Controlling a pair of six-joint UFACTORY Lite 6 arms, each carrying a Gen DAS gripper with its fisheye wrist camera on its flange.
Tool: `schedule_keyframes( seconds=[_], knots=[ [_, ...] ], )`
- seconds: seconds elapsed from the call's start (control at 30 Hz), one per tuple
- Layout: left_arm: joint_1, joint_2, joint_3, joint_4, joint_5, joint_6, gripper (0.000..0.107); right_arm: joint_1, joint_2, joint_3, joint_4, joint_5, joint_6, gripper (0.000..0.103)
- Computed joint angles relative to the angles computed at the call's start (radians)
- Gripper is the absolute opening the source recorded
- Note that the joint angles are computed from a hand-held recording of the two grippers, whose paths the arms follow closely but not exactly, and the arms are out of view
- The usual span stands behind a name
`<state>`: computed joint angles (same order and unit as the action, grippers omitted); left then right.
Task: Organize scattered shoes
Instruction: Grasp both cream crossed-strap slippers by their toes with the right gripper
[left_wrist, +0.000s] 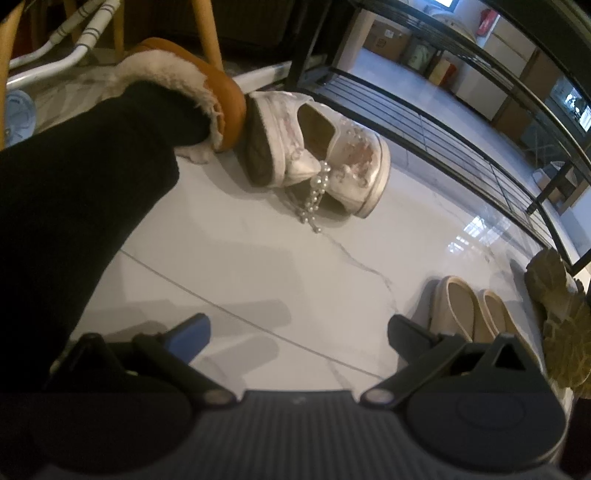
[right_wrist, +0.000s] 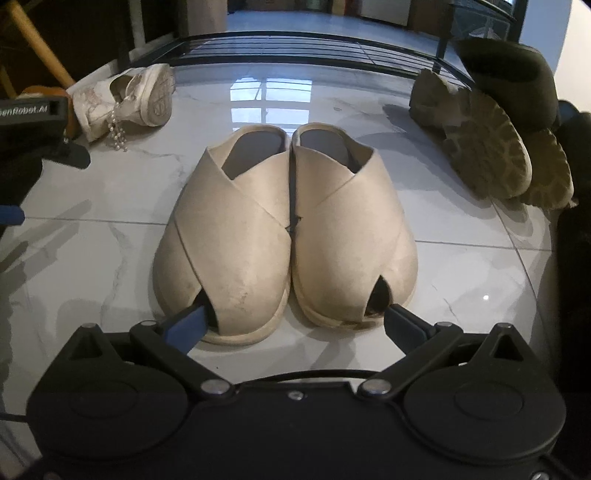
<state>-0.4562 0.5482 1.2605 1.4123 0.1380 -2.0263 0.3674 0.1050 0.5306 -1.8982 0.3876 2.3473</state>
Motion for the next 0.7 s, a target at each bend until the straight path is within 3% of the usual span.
schedule_keyframes(
  seconds=[0.13, 0.3, 0.43, 0.7],
  knots=[
    [-0.003, 0.008, 0.006, -0.055, 0.001, 0.053, 0.102, 0.013, 0.014, -0.014, -0.140, 0.042, 0.086, 0.103],
    [-0.006, 0.011, 0.008, -0.073, 0.001, 0.075, 0.102, -0.037, 0.018, -0.018, -0.300, 0.011, 0.225, 0.103],
    [-0.004, 0.013, 0.007, -0.090, 0.000, 0.087, 0.102, -0.116, 0.037, -0.021, -0.552, -0.004, 0.445, 0.103],
    [0.003, 0.029, 0.023, -0.192, -0.007, 0.186, 0.102, -0.119, 0.077, -0.028, -0.659, 0.079, 0.566, 0.103]
  ],
)
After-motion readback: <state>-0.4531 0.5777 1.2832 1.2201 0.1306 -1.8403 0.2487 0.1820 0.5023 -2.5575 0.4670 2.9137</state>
